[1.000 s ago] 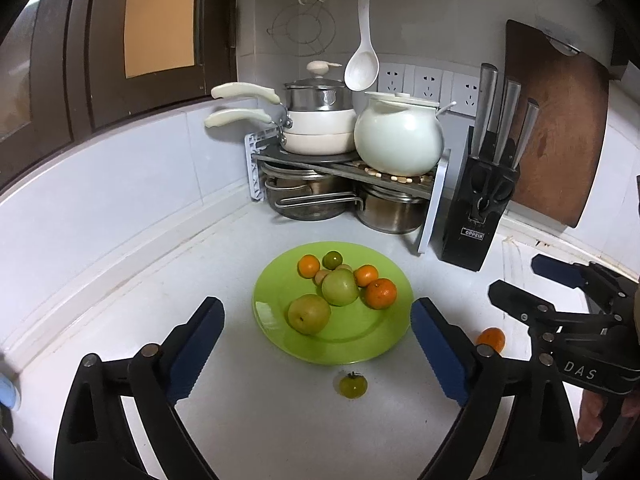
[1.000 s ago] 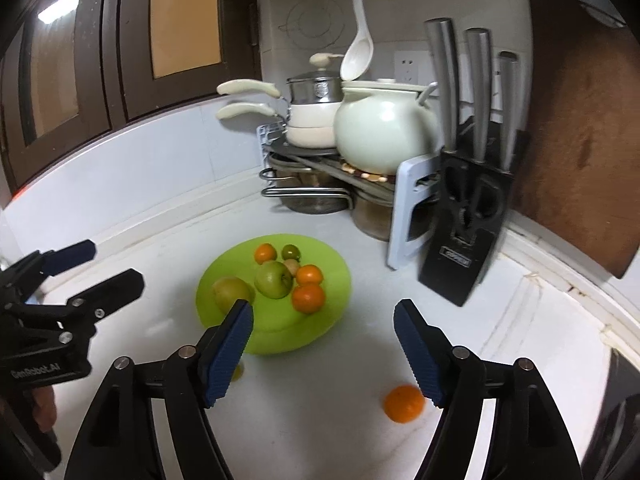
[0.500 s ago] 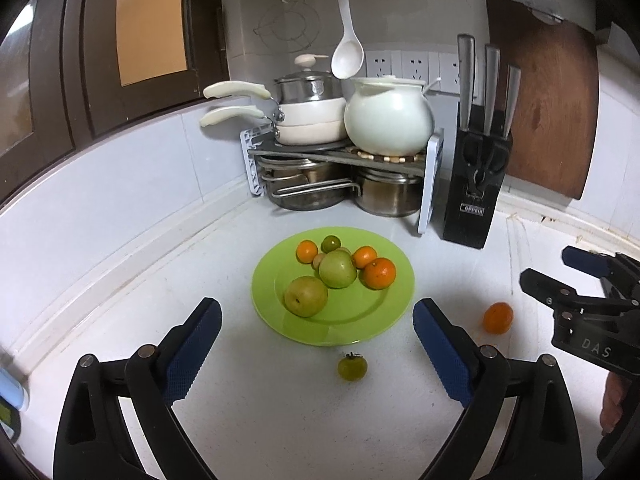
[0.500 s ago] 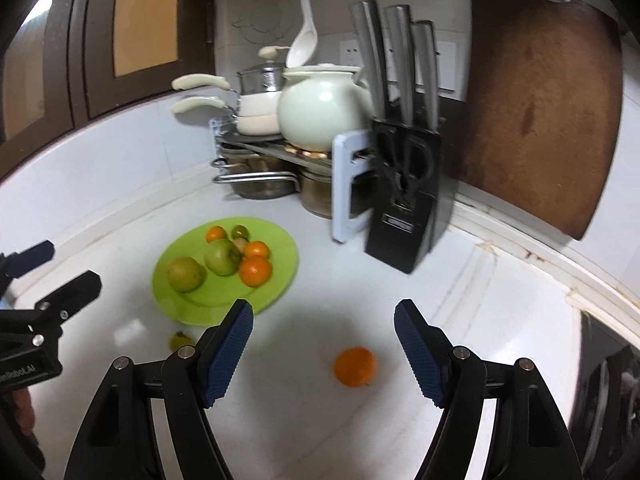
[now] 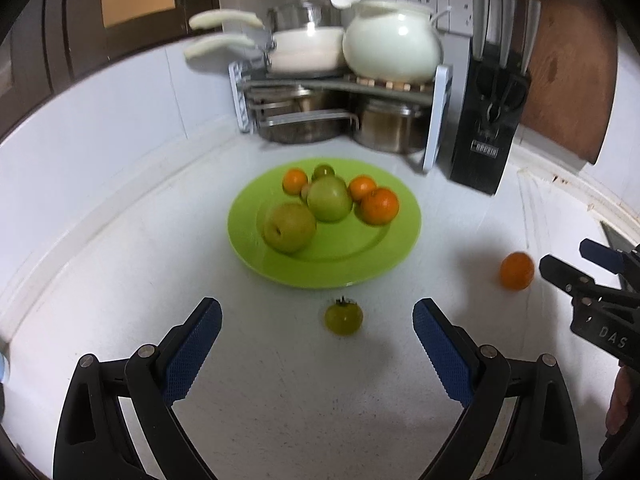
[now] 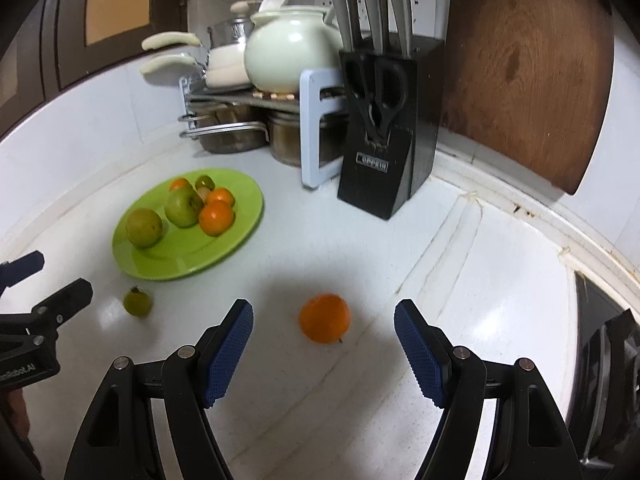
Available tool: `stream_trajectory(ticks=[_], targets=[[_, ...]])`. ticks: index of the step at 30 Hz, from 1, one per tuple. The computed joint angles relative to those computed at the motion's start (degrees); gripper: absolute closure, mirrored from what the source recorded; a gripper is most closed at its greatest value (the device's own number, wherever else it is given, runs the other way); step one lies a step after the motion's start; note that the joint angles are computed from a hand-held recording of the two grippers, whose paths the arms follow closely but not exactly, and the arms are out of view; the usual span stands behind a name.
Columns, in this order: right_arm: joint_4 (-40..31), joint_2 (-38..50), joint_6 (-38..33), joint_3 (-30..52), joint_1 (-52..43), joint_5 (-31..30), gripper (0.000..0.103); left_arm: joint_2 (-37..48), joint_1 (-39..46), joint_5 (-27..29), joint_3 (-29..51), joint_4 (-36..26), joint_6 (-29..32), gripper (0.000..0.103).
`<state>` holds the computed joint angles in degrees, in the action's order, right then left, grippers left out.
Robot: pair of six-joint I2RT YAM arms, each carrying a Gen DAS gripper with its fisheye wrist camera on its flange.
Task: Organize fruits
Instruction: 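Move the left tool to the last green tomato while the right approaches the last orange, then close the left tool on the green tomato while the right grasps the orange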
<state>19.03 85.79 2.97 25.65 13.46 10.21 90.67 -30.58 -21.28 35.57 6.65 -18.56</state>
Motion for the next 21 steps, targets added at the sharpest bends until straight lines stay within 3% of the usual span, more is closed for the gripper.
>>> stream_trajectory(ticks=[9, 17, 21], targets=[[0.1, 9.4, 0.7, 4.4, -2.3, -2.3, 0.029, 9.4, 2.2, 3.8, 4.6, 0.2, -0.3, 0.011], [0.8, 14.8, -0.5, 7.8, -2.6, -2.3, 0.03, 14.7, 3.7, 5.9, 8.4, -0.5, -0.3, 0.028], [0.1, 16.4, -0.6, 9.0, -3.4, -3.4, 0.037, 16.7, 3.9, 7.0, 9.8, -0.7, 0.0, 0.038]])
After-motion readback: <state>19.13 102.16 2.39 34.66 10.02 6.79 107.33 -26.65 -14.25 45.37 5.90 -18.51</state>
